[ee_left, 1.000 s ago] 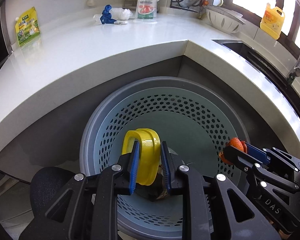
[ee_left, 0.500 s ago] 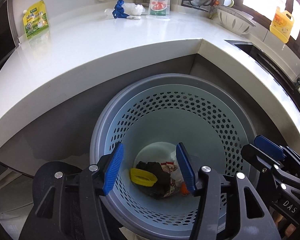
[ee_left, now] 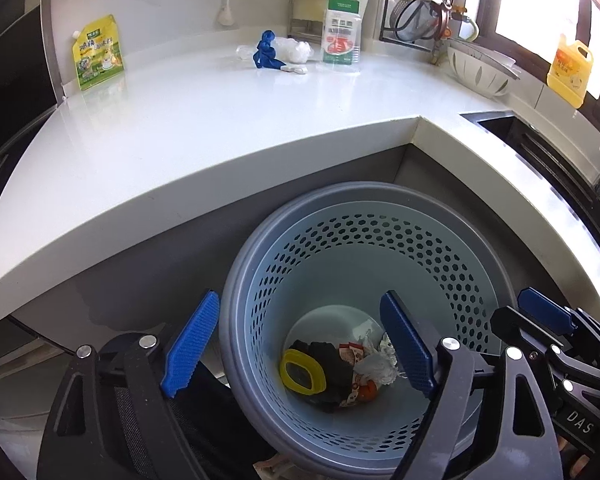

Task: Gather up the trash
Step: 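Move both tools back over the counter toward the clear cup and blue strap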

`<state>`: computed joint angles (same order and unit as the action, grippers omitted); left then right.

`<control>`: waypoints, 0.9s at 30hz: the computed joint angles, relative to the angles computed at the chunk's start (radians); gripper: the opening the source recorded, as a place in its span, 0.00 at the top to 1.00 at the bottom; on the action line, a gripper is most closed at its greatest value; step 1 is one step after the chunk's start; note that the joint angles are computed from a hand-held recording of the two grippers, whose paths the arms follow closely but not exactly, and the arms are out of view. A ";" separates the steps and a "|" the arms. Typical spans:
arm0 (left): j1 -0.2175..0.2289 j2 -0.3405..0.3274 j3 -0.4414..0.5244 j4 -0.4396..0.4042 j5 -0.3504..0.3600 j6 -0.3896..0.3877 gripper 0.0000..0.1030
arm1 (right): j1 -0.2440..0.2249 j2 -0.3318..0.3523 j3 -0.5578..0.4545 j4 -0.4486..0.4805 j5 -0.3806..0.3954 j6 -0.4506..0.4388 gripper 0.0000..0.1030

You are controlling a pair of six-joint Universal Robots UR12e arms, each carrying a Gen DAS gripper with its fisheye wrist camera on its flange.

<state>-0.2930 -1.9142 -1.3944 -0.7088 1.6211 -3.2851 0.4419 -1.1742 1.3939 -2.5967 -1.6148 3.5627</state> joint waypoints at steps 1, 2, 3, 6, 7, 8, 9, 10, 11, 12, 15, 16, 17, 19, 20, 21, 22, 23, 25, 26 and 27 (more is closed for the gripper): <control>0.001 0.003 -0.003 0.010 0.007 -0.004 0.16 | 0.001 0.000 -0.001 -0.003 -0.004 -0.002 0.43; 0.001 0.005 -0.006 0.020 0.013 -0.006 0.13 | 0.002 -0.001 -0.002 -0.007 -0.007 -0.002 0.40; 0.002 0.007 -0.007 0.030 0.020 -0.009 0.11 | 0.003 -0.001 -0.002 -0.012 -0.008 -0.003 0.40; 0.004 0.011 -0.008 0.052 0.037 -0.009 0.09 | 0.005 0.000 -0.009 -0.023 -0.016 -0.008 0.36; 0.006 0.012 -0.006 0.056 0.041 -0.006 0.08 | 0.005 0.000 -0.012 -0.028 -0.018 -0.010 0.34; 0.008 0.012 -0.004 0.061 0.045 -0.006 0.07 | 0.005 0.000 -0.015 -0.035 -0.019 -0.011 0.32; 0.011 0.012 -0.002 0.067 0.046 -0.006 0.07 | 0.004 0.001 -0.018 -0.041 -0.018 -0.014 0.30; 0.014 0.011 0.002 0.074 0.047 -0.006 0.07 | 0.003 0.003 -0.024 -0.045 -0.018 -0.018 0.29; 0.016 0.009 0.008 0.080 0.053 -0.008 0.06 | 0.003 0.006 -0.032 -0.044 -0.022 -0.023 0.27; 0.017 0.006 0.015 0.088 0.062 -0.009 0.06 | 0.002 0.011 -0.045 -0.039 -0.025 -0.030 0.26; 0.022 -0.008 0.044 0.105 0.081 -0.009 0.06 | -0.002 0.029 -0.085 -0.038 -0.037 -0.053 0.24; 0.025 -0.014 0.056 0.111 0.088 -0.010 0.06 | -0.005 0.037 -0.102 -0.040 -0.038 -0.057 0.23; 0.029 -0.021 0.068 0.117 0.090 -0.012 0.06 | -0.008 0.046 -0.119 -0.043 -0.038 -0.061 0.21; 0.035 -0.037 0.098 0.120 0.096 -0.019 0.06 | -0.014 0.068 -0.162 -0.038 -0.042 -0.074 0.21; 0.038 -0.049 0.117 0.118 0.099 -0.023 0.06 | -0.017 0.081 -0.185 -0.033 -0.044 -0.086 0.21; 0.041 -0.060 0.136 0.112 0.104 -0.029 0.06 | -0.019 0.095 -0.212 -0.026 -0.052 -0.100 0.21; 0.044 -0.073 0.158 0.105 0.107 -0.036 0.06 | -0.021 0.110 -0.240 -0.016 -0.062 -0.112 0.21; 0.046 -0.085 0.177 0.100 0.107 -0.042 0.06 | -0.023 0.127 -0.270 -0.003 -0.068 -0.123 0.21; 0.052 -0.112 0.222 0.089 0.108 -0.052 0.06 | -0.030 0.163 -0.338 0.031 -0.073 -0.136 0.21; 0.055 -0.126 0.246 0.085 0.108 -0.056 0.06 | -0.033 0.180 -0.370 0.043 -0.073 -0.143 0.21; 0.057 -0.142 0.271 0.081 0.108 -0.056 0.06 | -0.036 0.200 -0.405 0.055 -0.070 -0.152 0.21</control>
<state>-0.2365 -2.0558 -1.1238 -0.6281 1.7288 -3.3412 0.4054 -0.9741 0.9890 -2.5417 -1.6849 3.4103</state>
